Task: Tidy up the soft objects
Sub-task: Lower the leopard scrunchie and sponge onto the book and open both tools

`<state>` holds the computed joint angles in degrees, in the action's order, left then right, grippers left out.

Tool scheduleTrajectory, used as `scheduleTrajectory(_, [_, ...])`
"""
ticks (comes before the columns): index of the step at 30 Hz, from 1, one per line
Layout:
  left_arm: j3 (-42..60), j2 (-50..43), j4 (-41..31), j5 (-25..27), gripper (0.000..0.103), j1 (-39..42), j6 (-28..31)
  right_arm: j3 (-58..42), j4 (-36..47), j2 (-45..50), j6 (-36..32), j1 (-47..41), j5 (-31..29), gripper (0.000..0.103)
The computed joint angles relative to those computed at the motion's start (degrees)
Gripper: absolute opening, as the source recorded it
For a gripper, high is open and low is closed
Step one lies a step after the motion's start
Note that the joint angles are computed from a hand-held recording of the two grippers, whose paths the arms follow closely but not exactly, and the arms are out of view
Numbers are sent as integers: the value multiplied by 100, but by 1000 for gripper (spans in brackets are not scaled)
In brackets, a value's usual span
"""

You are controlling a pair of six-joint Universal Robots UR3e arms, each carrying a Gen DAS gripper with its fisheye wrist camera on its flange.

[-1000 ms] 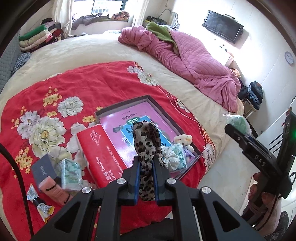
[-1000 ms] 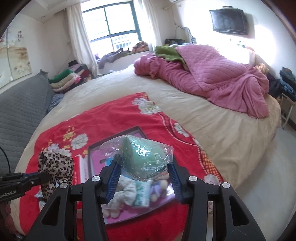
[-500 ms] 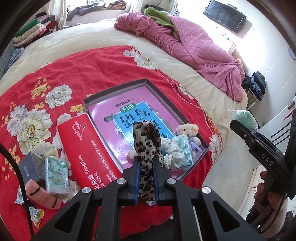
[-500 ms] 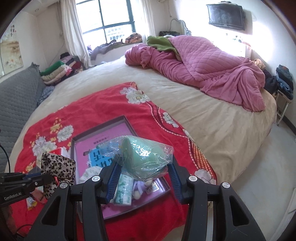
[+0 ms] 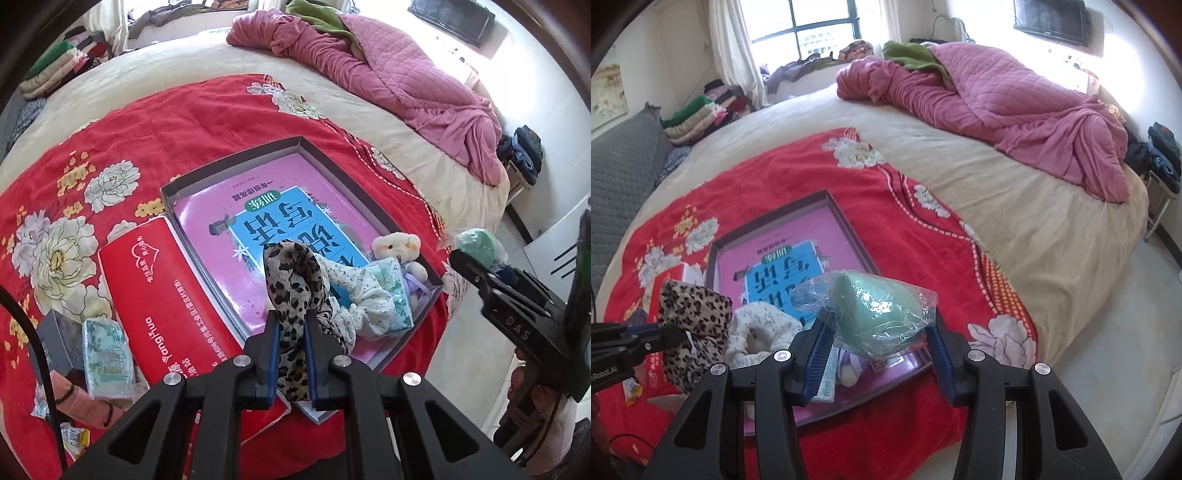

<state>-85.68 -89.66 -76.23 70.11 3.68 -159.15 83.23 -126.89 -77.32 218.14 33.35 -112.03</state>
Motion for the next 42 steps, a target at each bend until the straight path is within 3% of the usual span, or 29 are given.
scheduleTrajectory(26, [232, -631, 261, 315, 13, -276, -283, 27, 115, 605, -59, -95, 170, 51])
scheduleTrajectory(32, [450, -918, 409, 725, 22, -487, -452, 133, 48, 562, -24, -126, 211, 51])
scheduleTrajectory(38, [461, -860, 299, 556, 52, -404, -414, 52, 115, 624, -84, -57, 140, 53])
scheduleTrajectory(42, [476, -810, 272, 533, 53, -408, -370, 114, 67, 560, -24, -100, 229, 53])
